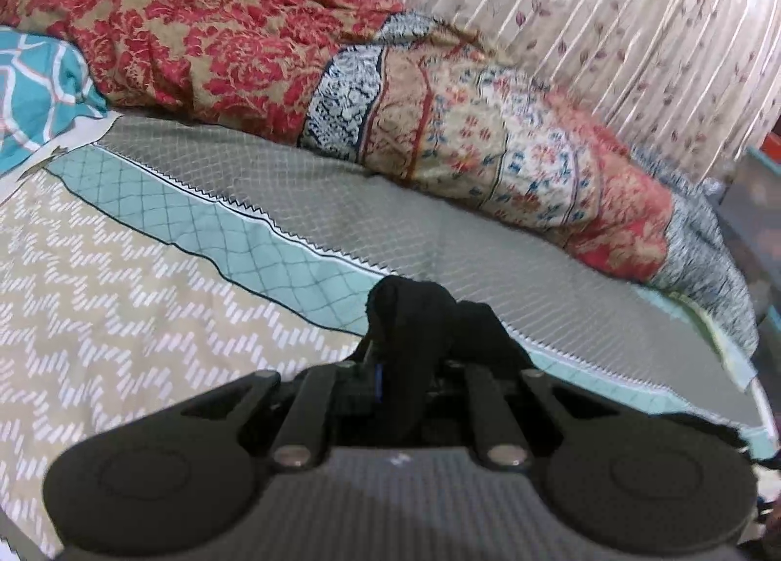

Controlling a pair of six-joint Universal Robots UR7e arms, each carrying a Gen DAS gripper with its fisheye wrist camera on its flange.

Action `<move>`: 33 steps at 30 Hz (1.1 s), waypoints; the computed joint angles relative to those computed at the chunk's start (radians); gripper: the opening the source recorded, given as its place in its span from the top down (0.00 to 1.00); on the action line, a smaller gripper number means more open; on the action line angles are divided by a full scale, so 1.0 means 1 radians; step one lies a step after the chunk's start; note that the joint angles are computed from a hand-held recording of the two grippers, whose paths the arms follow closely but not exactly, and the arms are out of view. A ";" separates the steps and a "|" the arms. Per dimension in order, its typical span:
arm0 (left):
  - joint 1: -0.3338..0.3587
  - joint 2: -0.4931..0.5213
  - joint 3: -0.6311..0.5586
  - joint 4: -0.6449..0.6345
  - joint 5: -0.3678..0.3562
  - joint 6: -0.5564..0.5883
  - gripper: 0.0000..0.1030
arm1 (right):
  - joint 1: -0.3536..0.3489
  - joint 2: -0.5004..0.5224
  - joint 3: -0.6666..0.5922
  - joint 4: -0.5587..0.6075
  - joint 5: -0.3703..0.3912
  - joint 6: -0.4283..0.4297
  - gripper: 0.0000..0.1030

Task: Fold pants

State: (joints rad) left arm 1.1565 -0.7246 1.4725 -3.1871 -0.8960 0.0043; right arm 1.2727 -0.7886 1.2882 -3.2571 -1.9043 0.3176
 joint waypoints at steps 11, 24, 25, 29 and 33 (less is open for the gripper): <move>-0.044 -0.076 0.125 -0.122 -0.019 -0.023 0.91 | 0.017 -0.127 0.139 -0.126 0.140 -0.153 0.93; 0.017 0.015 -0.037 -0.047 -0.068 -0.126 0.91 | 0.111 -0.006 -0.135 -0.055 0.027 -0.322 0.93; 0.025 0.040 -0.074 -0.025 -0.057 -0.126 0.91 | 0.108 0.024 -0.173 -0.032 0.018 -0.320 0.93; 0.056 0.138 -0.228 0.083 0.001 -0.127 0.91 | 0.099 0.157 -0.365 0.134 -0.032 -0.267 0.93; 0.080 0.203 -0.338 0.224 0.063 -0.171 0.84 | 0.078 0.200 -0.422 0.252 -0.066 -0.163 0.62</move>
State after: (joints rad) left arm 1.2366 -0.5221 1.1348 -2.9635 -0.8330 -0.1665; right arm 1.3512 -0.5889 0.8665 -3.0052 -1.9704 0.1541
